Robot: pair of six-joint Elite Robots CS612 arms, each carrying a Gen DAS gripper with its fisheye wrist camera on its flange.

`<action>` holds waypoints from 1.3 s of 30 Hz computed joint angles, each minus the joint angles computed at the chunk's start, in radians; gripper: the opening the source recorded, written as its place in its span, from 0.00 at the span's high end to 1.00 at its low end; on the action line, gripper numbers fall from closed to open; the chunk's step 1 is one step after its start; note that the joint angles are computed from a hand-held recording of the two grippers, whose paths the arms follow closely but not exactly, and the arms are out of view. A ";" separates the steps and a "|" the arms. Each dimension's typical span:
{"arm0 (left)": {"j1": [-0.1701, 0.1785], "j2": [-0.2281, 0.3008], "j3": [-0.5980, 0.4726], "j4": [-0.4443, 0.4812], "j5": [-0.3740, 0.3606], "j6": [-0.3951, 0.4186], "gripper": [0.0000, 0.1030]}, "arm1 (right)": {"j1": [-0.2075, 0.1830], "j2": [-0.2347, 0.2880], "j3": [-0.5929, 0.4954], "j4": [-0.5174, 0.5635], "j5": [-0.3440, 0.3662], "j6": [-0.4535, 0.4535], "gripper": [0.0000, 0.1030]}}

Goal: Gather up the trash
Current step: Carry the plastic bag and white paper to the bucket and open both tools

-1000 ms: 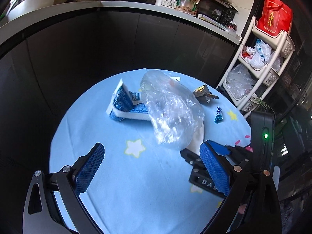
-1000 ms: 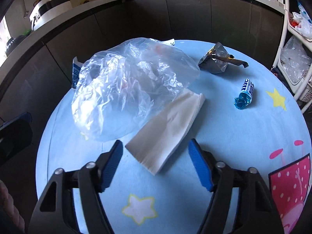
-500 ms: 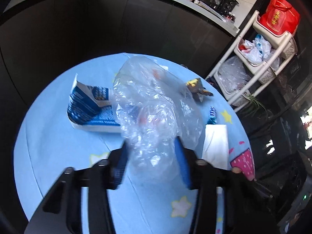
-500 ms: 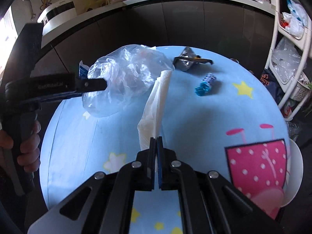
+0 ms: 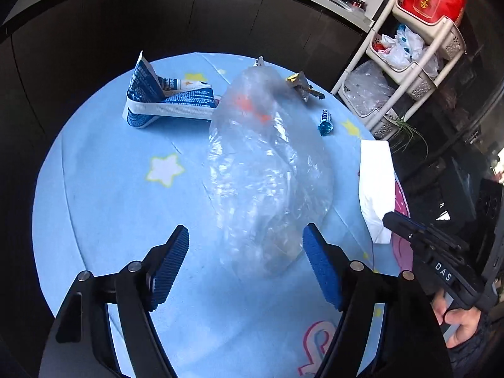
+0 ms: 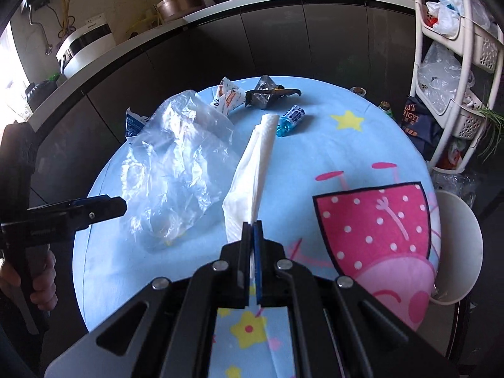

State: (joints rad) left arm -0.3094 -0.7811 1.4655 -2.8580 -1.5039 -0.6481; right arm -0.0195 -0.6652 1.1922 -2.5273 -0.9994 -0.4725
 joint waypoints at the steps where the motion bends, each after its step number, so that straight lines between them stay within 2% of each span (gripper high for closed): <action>1: 0.002 0.004 -0.010 0.004 -0.006 -0.007 0.27 | -0.001 -0.001 0.002 -0.004 0.000 0.002 0.96; 6: 0.005 0.046 -0.102 0.068 0.025 0.040 0.17 | -0.009 -0.007 0.011 -0.018 0.012 0.015 0.96; 10: 0.011 0.092 -0.192 0.162 0.008 0.057 0.20 | -0.017 -0.017 0.026 -0.040 0.014 0.031 0.96; 12: 0.007 0.098 -0.211 0.183 0.009 0.073 0.41 | -0.024 -0.021 0.032 -0.048 0.014 0.040 0.96; 13: 0.006 0.099 -0.216 0.189 -0.002 0.079 0.47 | -0.026 -0.024 0.035 -0.054 0.013 0.046 0.96; 15: 0.002 0.097 -0.221 0.201 -0.019 0.102 0.74 | -0.032 -0.026 0.040 -0.067 0.014 0.061 0.96; 17: -0.007 0.095 -0.226 0.209 -0.016 0.134 0.93 | -0.039 -0.026 0.042 -0.076 0.021 0.076 0.96; 21: -0.022 0.086 -0.227 0.187 -0.021 0.172 0.97 | -0.054 -0.027 0.043 -0.099 0.034 0.106 0.96; 29: -0.060 0.082 -0.284 0.115 -0.036 0.246 0.97 | -0.105 -0.034 0.053 -0.206 0.052 0.219 0.96; 34: -0.088 0.122 -0.381 0.107 -0.070 0.301 0.97 | -0.140 -0.032 0.053 -0.262 0.030 0.283 0.96; 39: -0.112 0.186 -0.499 0.149 -0.115 0.335 0.97 | -0.177 -0.020 0.045 -0.277 -0.006 0.329 0.96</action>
State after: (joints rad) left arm -0.4209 -0.5955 0.9664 -2.7089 -1.6187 -0.3130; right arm -0.1965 -0.6849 1.2374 -2.8046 -1.0057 -0.1439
